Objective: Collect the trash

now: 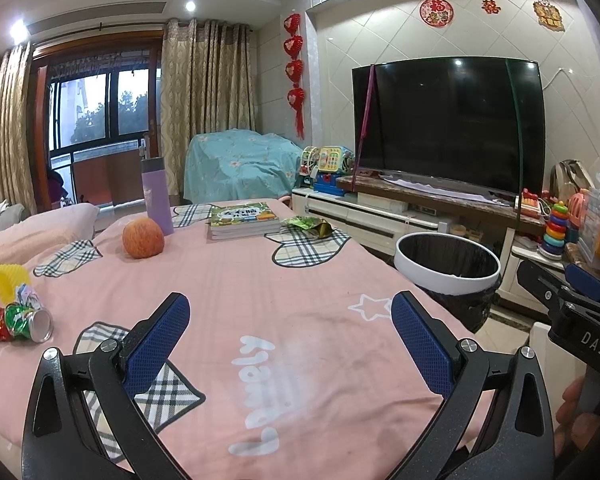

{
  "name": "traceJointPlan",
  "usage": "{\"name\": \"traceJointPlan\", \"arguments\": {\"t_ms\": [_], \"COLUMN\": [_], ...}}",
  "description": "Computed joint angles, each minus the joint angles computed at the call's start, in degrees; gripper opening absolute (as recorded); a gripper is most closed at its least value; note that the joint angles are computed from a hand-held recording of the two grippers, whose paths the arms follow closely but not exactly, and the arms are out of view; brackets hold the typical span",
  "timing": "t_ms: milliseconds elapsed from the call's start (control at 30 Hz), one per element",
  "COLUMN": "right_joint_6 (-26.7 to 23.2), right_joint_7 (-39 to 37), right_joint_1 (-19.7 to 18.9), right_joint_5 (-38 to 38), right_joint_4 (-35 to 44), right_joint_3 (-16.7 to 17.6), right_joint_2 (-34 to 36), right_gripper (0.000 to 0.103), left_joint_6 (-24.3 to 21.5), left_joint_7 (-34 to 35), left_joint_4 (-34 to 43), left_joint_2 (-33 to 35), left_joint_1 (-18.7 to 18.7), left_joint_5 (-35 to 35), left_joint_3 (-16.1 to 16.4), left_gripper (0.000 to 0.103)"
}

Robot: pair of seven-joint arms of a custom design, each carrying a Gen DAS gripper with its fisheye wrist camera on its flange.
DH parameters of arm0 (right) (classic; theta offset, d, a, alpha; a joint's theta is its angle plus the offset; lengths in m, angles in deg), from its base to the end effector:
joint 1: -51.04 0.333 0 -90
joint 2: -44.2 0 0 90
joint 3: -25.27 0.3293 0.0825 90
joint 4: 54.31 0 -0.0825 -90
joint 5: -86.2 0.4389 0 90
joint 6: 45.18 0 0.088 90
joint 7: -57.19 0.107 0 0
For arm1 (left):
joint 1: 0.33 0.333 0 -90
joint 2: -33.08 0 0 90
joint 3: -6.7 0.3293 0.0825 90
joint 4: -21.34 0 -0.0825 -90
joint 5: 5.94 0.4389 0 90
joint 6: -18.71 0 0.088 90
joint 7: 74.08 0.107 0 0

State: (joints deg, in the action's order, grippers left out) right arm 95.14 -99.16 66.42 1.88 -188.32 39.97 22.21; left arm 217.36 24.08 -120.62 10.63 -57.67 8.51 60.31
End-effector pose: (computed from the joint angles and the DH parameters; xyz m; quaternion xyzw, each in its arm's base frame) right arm 0.4475 0.2686 0.5224 -0.4394 0.6734 -0.4435 0.3959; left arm 0.5256 -0.0277 0.5106 -0.4722 0.6539 -0.4702 0.3582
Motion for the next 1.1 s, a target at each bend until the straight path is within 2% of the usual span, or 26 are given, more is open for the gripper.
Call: {"name": "traceJointPlan", "arguments": {"t_ms": [333, 1100], "right_joint_6": [0.2, 1.4], "right_joint_7": [-0.2, -0.4], "right_joint_1": [0.0, -0.1], "right_joint_5": [0.0, 0.1], "right_joint_4": [0.1, 1.0], "right_joint_3": [0.1, -0.1], "right_joint_2": [-0.4, 0.7], "right_gripper": [0.103, 0.103], "left_joint_6": [0.0, -1.4], "left_joint_7": [0.4, 10.4], "left_joint_4": [0.0, 1.3], "left_joint_2": [-0.4, -2.4], "left_joint_1": [-1.1, -9.4], "left_joint_5": [0.1, -7.9], "left_joint_3": [0.9, 6.9], "left_gripper": [0.103, 0.103]}}
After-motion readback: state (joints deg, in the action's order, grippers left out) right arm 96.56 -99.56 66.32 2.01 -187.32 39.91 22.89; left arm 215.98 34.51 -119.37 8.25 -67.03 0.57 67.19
